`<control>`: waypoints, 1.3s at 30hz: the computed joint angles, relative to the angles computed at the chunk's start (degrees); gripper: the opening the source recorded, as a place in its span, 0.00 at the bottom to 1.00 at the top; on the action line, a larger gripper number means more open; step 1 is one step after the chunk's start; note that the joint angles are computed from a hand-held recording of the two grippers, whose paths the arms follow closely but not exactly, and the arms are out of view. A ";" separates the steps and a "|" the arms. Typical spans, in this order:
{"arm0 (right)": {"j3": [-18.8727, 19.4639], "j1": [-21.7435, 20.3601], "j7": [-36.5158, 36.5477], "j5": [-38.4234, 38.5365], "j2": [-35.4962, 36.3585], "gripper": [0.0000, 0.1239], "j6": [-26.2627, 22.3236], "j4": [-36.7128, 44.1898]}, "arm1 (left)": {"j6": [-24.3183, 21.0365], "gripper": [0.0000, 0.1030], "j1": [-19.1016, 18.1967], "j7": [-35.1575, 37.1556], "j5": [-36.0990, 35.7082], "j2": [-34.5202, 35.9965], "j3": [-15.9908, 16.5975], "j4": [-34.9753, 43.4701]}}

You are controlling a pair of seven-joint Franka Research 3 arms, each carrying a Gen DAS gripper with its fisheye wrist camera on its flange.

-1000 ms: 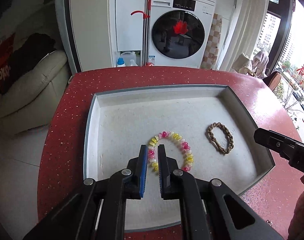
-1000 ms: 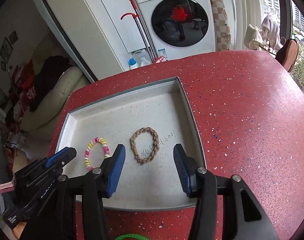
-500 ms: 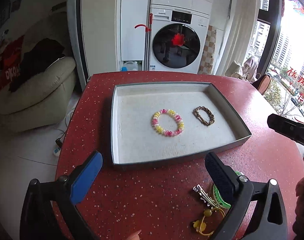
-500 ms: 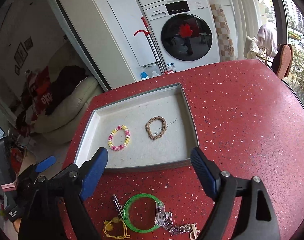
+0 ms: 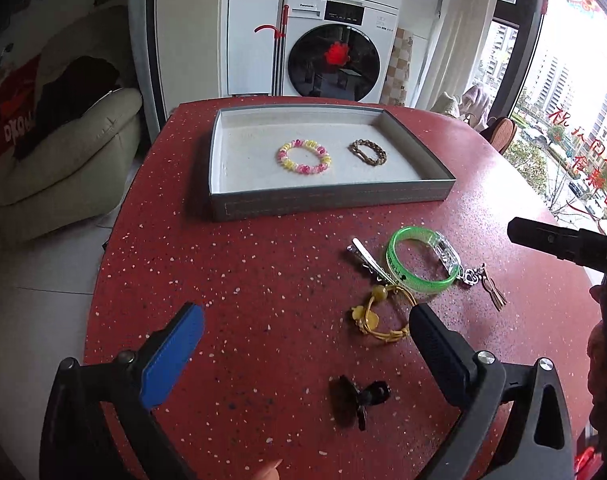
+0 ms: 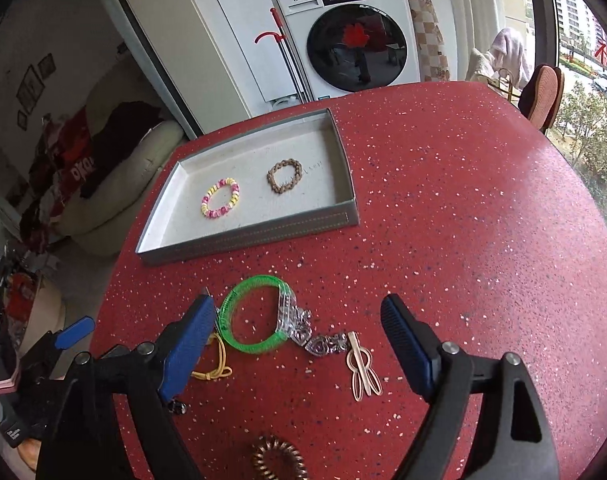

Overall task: Organize jewelry
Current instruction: 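Withdraw both open tools from the tray back toward the jewelry, then grasp the black hair clip with the left tool while the right tool grasps the cream loop clip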

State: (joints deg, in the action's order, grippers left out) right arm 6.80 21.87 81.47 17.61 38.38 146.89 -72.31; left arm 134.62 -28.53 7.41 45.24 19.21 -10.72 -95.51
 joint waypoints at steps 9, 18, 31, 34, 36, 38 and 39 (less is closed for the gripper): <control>-3.59 1.82 1.47 -6.32 -4.71 0.70 1.47 -11.78 | -2.10 1.00 -1.79 -0.83 -2.41 1.77 -1.08 -0.34; -3.96 1.10 3.27 -8.70 -2.73 0.70 0.13 -9.93 | -4.81 1.00 -3.40 -0.34 -3.01 4.43 -0.57 2.63; -6.59 4.69 2.53 -15.94 0.16 0.49 1.10 -6.19 | -4.50 1.00 -3.99 0.37 -3.39 5.66 -0.09 3.69; -5.62 4.09 1.08 -15.62 -0.11 0.37 1.53 -6.57 | -4.96 0.94 -4.10 1.26 -4.15 6.12 -0.25 4.20; -4.91 3.68 0.11 -15.01 -0.20 0.31 1.15 -6.53 | -5.17 0.82 -4.07 1.97 -4.77 6.31 -0.40 4.31; -4.97 4.03 -0.07 -15.09 -0.29 0.27 1.19 -6.66 | -5.46 0.76 -4.46 1.96 -4.31 6.32 -0.17 4.35; -4.91 4.04 -0.17 -14.97 -0.38 0.22 1.21 -6.78 | -5.39 0.71 -4.55 1.89 -4.10 6.19 -0.10 4.21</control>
State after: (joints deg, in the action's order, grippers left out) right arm 1.89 25.91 81.30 2.64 38.00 148.10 -79.09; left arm 129.23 -33.08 9.30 41.13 25.40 -10.82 -91.30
